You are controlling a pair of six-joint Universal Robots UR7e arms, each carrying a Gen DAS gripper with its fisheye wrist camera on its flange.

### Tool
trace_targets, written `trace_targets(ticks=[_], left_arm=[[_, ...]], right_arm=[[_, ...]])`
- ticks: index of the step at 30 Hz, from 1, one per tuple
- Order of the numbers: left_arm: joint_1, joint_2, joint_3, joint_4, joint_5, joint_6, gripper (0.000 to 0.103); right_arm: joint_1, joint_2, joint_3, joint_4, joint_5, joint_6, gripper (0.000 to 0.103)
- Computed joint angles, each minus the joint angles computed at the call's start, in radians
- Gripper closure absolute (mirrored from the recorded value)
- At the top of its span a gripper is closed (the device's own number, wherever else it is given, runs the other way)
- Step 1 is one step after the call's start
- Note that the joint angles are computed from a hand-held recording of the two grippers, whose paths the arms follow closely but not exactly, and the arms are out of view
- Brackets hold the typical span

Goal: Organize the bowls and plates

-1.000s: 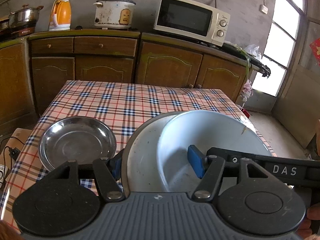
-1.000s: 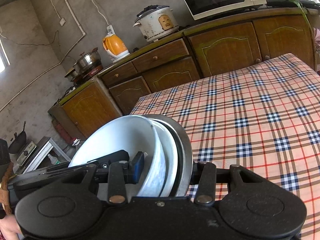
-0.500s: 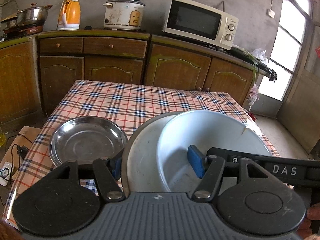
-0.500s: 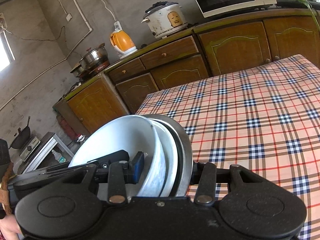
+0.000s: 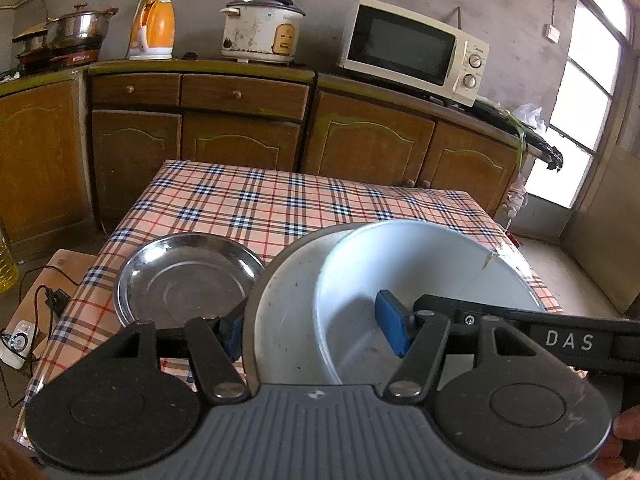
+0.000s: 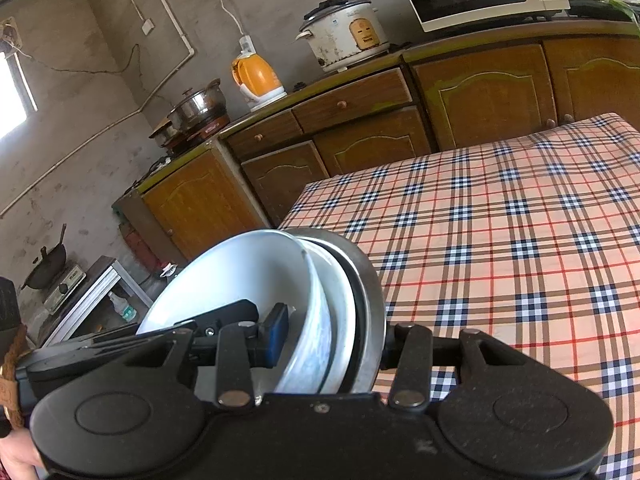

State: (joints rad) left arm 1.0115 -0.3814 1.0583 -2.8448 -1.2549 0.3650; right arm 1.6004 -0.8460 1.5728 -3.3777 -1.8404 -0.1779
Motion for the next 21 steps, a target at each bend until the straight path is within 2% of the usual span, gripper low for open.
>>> trace_targets(ticks=[21], left_arm=[[0.02, -0.005, -0.019, 0.005, 0.008, -0.019, 0.038]], right_arm=[[0.019, 0.048, -0.073, 0.059, -0.004, -0.015, 0.051]])
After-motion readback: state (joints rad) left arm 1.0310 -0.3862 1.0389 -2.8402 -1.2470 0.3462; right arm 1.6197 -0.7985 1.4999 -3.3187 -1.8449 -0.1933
